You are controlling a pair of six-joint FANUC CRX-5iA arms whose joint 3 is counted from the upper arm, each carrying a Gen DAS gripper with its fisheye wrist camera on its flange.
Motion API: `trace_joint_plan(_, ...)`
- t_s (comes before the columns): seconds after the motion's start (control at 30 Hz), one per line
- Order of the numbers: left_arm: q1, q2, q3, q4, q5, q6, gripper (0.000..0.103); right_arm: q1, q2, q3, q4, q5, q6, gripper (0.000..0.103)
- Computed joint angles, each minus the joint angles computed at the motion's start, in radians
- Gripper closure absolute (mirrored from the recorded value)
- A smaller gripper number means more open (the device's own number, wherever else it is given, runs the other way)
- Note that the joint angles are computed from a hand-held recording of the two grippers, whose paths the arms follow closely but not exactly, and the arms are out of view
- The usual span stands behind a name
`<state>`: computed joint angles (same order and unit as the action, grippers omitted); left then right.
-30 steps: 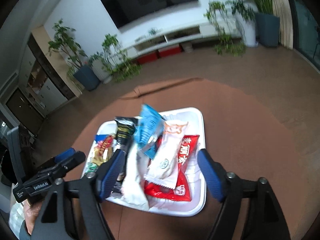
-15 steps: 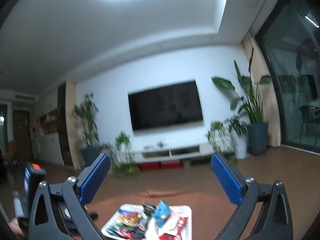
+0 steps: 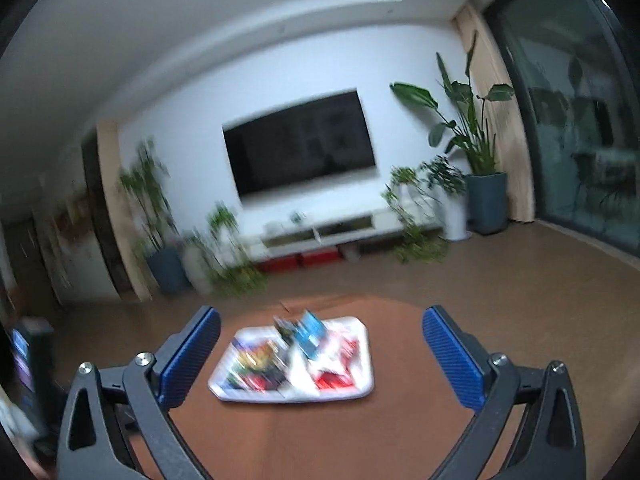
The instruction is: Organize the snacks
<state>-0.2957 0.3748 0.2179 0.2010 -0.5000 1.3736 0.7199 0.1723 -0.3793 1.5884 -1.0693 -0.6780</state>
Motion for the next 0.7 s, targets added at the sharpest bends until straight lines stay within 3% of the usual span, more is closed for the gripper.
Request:
trace_joint_plan(0.1,0.000,0.000,0.000,-0.017,-0.039,0.018,0.000,0.042,0.071,0.091,-0.208,-0.040,0.167,0.000)
trace_joint_plan(0.2,-0.006,0.005,0.000,-0.024,-0.045,0.020,0.000,0.062,0.113,0.143,-0.333,-0.062,0.226,0.000)
trace_joint_plan(0.7,-0.017,0.070,0.085,-0.064,-0.108,0.045,0.000,0.078,0.160,0.200,-0.476,-0.071,0.311,0.000)
